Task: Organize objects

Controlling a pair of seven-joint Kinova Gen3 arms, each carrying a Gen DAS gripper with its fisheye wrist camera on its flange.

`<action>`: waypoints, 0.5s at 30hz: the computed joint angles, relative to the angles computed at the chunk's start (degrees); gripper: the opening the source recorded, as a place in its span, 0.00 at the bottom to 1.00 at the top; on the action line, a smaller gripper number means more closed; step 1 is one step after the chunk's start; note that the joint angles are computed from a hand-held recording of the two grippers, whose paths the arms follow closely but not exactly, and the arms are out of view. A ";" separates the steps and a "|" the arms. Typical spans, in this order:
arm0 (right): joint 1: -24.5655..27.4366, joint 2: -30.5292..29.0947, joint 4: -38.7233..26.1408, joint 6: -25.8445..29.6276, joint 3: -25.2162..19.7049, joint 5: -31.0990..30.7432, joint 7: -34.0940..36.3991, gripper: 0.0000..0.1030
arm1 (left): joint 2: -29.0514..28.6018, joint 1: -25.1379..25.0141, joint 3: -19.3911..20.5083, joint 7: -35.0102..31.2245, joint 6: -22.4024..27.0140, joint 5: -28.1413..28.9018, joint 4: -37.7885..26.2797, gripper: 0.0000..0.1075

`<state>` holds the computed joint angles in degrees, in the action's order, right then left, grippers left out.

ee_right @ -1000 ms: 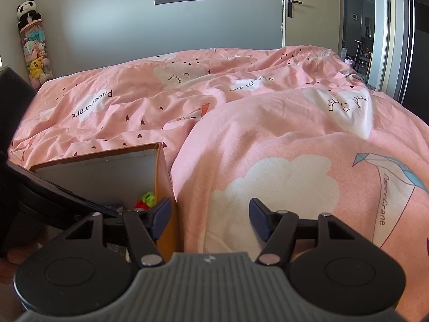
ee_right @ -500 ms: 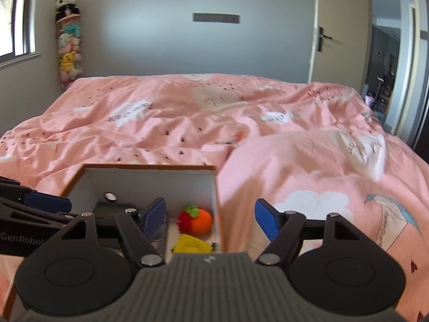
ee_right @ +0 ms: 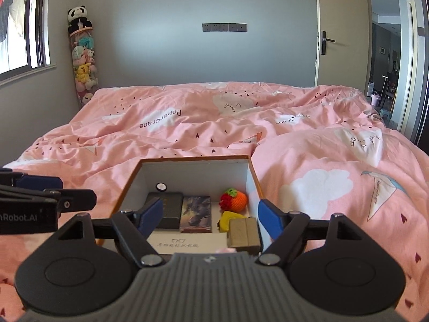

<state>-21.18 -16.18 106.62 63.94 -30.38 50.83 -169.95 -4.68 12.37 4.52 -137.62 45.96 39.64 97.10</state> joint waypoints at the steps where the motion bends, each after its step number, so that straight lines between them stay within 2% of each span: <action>1: -0.09 -0.20 -0.09 0.43 -0.72 -0.11 -1.07 0.77 | -0.80 -0.21 -0.77 -1.80 0.23 1.26 0.99 0.69; 5: -0.48 0.15 0.10 2.39 -4.20 0.56 -7.35 0.82 | -3.51 -0.83 -2.83 -6.23 -0.77 3.90 5.35 0.73; 9: -2.98 1.91 0.85 5.13 -7.00 2.17 -11.65 0.85 | -6.45 -0.85 -3.38 -6.25 -5.26 1.81 10.41 0.74; 14: -7.52 4.88 0.92 8.83 -8.25 3.89 -11.99 0.86 | -9.49 -0.44 -3.00 -2.94 -11.32 -3.34 15.01 0.78; 15: -8.30 5.34 0.83 9.47 -8.14 3.92 -12.32 0.87 | -9.75 0.40 -3.91 -2.90 -11.44 -3.72 15.41 0.78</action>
<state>-29.48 -10.84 107.45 73.41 -38.51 54.75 -182.27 -14.43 12.77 0.61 -140.51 34.52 35.91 112.51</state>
